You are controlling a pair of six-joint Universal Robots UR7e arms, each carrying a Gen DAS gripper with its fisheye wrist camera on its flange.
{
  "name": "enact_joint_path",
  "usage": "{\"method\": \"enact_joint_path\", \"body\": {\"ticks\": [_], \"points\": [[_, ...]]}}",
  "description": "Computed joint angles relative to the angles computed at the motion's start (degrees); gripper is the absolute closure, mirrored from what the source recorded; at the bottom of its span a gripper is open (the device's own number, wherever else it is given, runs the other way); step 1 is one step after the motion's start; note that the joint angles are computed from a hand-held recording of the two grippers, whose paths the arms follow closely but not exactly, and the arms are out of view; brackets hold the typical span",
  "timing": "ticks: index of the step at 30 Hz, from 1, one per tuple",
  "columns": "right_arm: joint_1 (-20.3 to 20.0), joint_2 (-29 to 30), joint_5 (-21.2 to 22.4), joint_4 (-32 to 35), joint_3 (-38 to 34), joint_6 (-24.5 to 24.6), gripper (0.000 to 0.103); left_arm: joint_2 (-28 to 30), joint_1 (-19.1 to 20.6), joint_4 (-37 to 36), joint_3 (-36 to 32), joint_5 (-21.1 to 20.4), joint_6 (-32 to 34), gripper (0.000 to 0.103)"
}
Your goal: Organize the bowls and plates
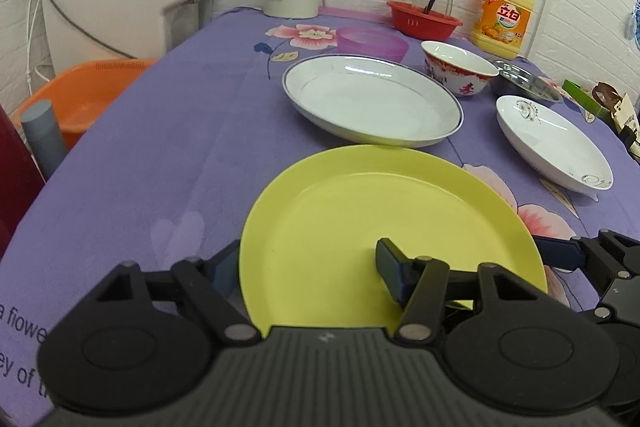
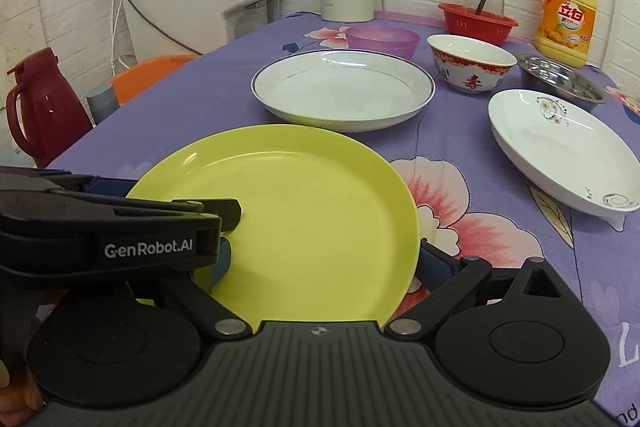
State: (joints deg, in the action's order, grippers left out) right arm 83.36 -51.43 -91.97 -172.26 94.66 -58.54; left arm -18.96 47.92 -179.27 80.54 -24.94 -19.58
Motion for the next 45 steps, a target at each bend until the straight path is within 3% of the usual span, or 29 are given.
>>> {"method": "enact_joint_path", "body": {"ticks": [15, 19, 24, 27, 31, 37, 39, 43, 45], "points": [[-0.16, 0.87, -0.03, -0.82, -1.19, 0.95, 0.000, 2.56, 0.94, -1.87, -4.64, -0.85, 4.56, 0.042], [-0.54, 0.50, 0.48, -0.62, -0.95, 0.80, 0.000, 3.42, 1.09, -3.96, -5.46, -1.15, 6.93, 0.038], [-1.52, -1.57, 2.67, 5.63, -2.16, 3.13, 0.000, 0.11, 1.78, -6.22, -1.58, -5.22, 5.94, 0.034], [-1.77, -2.28, 3.30, 7.07, -3.52, 5.19, 0.000, -2.23, 2.32, -8.00, -0.12, -5.30, 6.16, 0.034], [-0.93, -0.80, 3.59, 9.72, -8.02, 5.91, 0.000, -3.03, 2.95, -7.48, -3.69, -2.31, 12.58, 0.033], [1.54, 4.67, 3.16, 14.83, -18.46, 5.12, 0.000, 0.38, 4.46, -12.34, -18.89, -1.73, 33.20, 0.032], [2.28, 7.38, 3.56, 17.38, -23.26, 5.58, 0.000, 1.53, 5.48, -9.83, -22.98, -3.85, 34.88, 0.031], [3.33, 13.77, 0.95, 20.05, -32.28, 8.41, 0.000, 3.45, 8.54, 6.42, -28.53, -7.16, 22.93, 0.030], [3.57, 16.14, -0.37, 22.16, -35.73, 9.20, 0.000, 5.23, 9.53, 11.51, -31.43, -7.40, 19.98, 0.030]]}}
